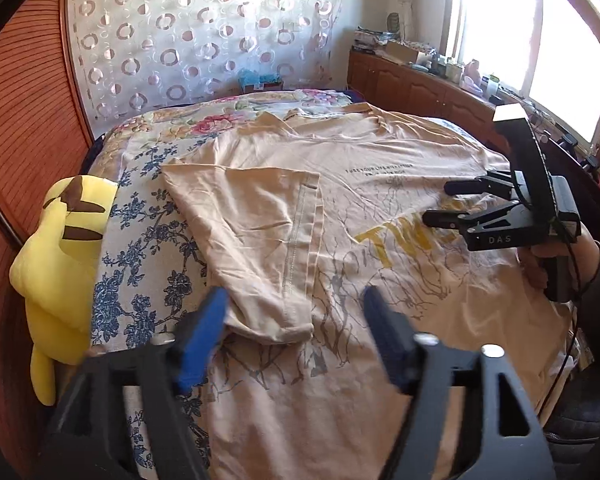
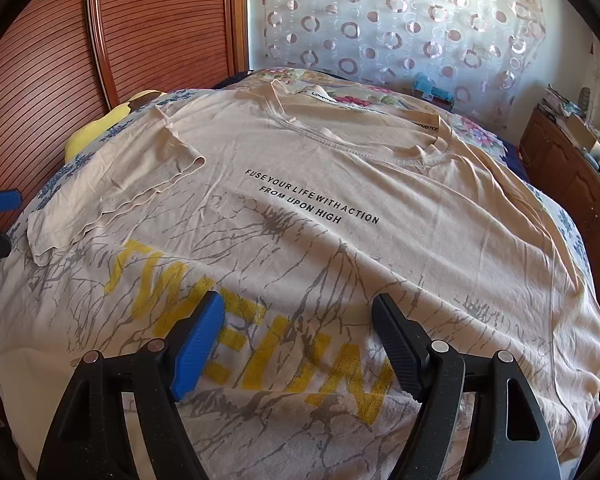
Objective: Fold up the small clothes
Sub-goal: 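Straighten the folded edge and open the left gripper, then move the right gripper to the shirt's other side and close on it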
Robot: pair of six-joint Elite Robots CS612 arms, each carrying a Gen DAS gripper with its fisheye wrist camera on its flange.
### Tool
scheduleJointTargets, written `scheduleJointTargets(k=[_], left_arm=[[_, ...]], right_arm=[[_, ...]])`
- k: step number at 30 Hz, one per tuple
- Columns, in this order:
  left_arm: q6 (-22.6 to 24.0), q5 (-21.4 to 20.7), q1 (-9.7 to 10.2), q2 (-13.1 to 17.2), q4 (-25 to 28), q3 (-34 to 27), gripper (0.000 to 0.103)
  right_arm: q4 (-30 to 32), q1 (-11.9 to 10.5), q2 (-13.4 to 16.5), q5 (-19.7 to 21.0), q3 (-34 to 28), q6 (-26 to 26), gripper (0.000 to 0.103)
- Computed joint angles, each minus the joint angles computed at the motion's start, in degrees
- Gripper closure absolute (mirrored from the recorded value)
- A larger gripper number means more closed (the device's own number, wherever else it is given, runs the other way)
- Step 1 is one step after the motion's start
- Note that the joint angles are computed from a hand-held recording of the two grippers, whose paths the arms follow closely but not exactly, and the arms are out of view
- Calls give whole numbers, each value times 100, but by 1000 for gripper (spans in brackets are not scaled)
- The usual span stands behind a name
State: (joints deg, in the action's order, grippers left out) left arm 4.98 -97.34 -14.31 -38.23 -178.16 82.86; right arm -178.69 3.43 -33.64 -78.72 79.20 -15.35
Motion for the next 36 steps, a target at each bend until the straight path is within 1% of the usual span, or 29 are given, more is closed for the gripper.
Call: scheduleJointTargets(k=[7,10,13,17,22,25,28,30,31,33,36], left_arm=[[-412,-31,49,123,168,-173,24],[-523,69,32,178,284,-246,24],[-586,176,-3,215,273,-278,24],[-671,318,-64,227,83,-258,24],[-866,567,-162,218,-362,-201,24],[-932,547,-196,219,-537,-199,24],[-964,511,-227,213,-642,-181,24],[-967,497,-250,204,-727,-150,24],[-972,498,-260,201,-770,-133,24],[-975,489,-279,189,-864,-99,24],[-992,574,-323,169,-1137,-14,24]], right_arm=[[-3,1,0,-4,-1,9,24],[-1,1,0,-3,-2,9,24],[10,1,8,-5,-19,14,23],[7,0,7,-6,-17,13,22],[9,-5,4,-2,-11,21,21],[29,-6,28,10,-41,48,21],[13,-42,2,113,9,7,21],[-244,-76,-42,26,131,53,21],[-402,-111,-85,46,221,92,21],[-667,-213,-206,173,430,203,21],[-1048,-403,-365,120,739,320,21]])
